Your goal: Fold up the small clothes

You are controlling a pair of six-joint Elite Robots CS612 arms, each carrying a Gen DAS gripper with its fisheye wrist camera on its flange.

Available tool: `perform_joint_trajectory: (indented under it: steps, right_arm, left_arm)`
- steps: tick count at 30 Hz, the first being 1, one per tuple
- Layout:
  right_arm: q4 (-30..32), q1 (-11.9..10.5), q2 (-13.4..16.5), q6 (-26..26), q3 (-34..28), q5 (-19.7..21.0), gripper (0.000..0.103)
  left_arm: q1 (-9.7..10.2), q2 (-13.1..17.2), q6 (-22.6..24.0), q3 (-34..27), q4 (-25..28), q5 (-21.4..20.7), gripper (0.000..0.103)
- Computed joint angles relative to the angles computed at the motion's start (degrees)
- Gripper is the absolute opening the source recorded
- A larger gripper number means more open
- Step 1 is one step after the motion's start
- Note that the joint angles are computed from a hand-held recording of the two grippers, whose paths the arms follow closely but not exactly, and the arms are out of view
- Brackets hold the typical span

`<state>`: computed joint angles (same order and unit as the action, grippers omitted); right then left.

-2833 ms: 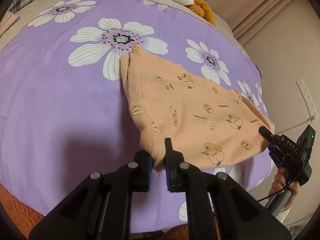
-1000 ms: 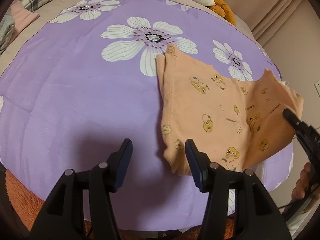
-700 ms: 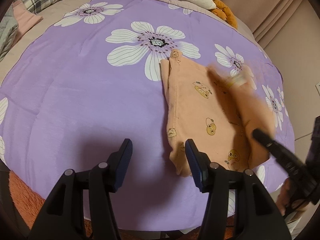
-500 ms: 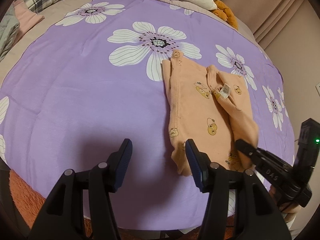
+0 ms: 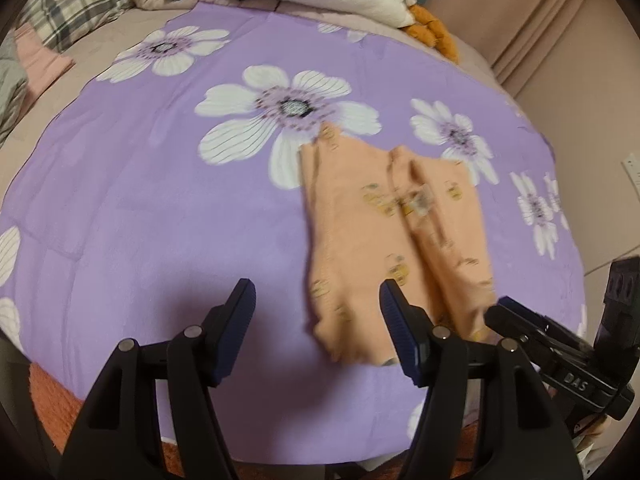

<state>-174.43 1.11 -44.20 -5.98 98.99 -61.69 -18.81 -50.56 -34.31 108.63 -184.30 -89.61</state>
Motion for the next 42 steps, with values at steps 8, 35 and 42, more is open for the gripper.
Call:
perform_joint_trajectory:
  steps: [8,35,42]
  right_arm:
    - [-9.9,-2.4,-1.0,9.3,3.6,-5.8,0.076]
    - [-8.4,-2.4,-0.1,12.7,2.9,-11.1,0.076]
    - [-6.8,-1.4,0.2,10.9,1.9,-10.2,0.076]
  left_arm:
    - [0.97,3.4,4.5,-6.2,-1.5,-12.9,0.071]
    - [1.34,7.0,13.8,-14.4,5.8,-16.9,0.013]
    - [2.84,6.8,14.4,-12.8,6.9,-13.7,0.014]
